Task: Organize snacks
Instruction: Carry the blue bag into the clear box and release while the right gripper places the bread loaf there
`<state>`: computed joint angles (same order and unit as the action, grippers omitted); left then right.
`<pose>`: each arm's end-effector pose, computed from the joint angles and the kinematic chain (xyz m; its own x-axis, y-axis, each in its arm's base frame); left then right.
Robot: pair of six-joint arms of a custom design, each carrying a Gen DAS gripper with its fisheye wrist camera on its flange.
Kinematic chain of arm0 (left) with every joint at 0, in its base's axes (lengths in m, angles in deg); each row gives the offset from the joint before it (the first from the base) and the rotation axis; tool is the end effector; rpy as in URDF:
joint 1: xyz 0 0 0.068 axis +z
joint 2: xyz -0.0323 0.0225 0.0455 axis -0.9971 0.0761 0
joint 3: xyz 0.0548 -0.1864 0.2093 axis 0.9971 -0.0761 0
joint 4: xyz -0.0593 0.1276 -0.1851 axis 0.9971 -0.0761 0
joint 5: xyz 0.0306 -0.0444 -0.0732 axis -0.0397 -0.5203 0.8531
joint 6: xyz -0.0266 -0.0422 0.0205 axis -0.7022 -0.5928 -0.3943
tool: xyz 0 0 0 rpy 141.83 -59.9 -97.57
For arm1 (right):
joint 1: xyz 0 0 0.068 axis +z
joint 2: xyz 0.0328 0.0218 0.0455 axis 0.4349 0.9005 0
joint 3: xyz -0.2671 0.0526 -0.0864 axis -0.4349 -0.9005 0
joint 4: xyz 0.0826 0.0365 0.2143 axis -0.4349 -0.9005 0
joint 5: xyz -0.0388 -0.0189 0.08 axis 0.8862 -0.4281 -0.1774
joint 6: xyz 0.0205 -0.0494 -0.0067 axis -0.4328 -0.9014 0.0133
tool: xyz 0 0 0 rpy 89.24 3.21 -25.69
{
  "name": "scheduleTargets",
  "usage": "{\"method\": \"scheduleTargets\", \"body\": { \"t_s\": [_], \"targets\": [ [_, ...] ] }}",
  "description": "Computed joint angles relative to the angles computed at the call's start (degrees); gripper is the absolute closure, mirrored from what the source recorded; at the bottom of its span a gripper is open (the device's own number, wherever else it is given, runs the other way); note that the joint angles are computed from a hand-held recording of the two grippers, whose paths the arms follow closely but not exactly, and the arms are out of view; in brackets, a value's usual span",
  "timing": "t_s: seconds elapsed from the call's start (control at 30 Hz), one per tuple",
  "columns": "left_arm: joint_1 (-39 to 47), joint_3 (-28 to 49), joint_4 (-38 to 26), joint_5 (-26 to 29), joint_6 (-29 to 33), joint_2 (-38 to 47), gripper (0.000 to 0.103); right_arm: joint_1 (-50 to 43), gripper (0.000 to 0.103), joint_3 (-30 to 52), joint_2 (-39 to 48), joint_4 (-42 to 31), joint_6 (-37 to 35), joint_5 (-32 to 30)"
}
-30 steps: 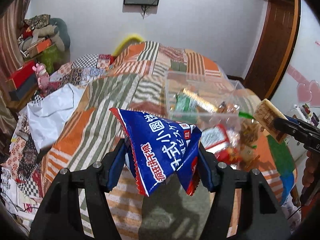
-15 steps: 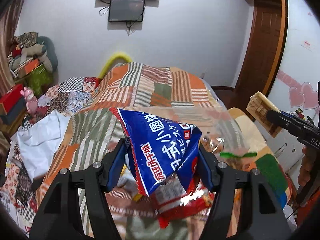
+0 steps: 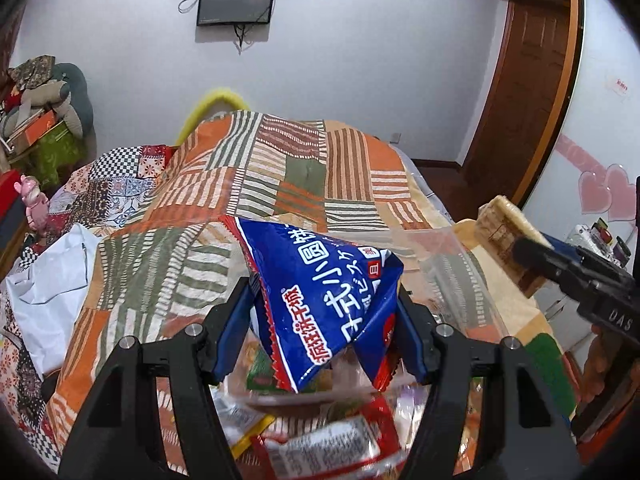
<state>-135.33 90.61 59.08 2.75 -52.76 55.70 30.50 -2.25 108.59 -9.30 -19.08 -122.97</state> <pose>0.2472 -0.2574 0.2169 -0.6185 -0.2104 -0.7571 -0.1742 0.9762 -0.1290 0.2779 0.0428 0.1927 -0.5285 -0.2182 -0.8204 -0.6144 0.7652 0.1923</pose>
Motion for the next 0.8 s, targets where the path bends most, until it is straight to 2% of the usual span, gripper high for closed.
{"method": "scheduleTargets", "body": {
  "t_s": [0.2, 0.4, 0.63, 0.8],
  "targets": [
    [3.3, 5.0, 0.5, 4.1, 2.7, 6.5, 0.038, 1.7, 0.051, 3.6, 6.7, -0.5, -0.6, 2.0],
    [6.8, 9.3, 0.5, 11.4, 4.1, 11.9, 0.038, 2.8, 0.051, 7.6, 11.9, -3.0, -1.6, 3.5],
    [7.4, 16.2, -3.4, 12.4, 6.8, 17.6, 0.038, 3.9, 0.051, 10.2, 15.4, -4.8, -3.2, 4.7],
    [8.2, 17.6, -4.9, 12.9, 5.8, 18.9, 0.034, 5.0, 0.050, 10.0, 15.3, -4.4, -4.3, 6.7]
  ]
}}
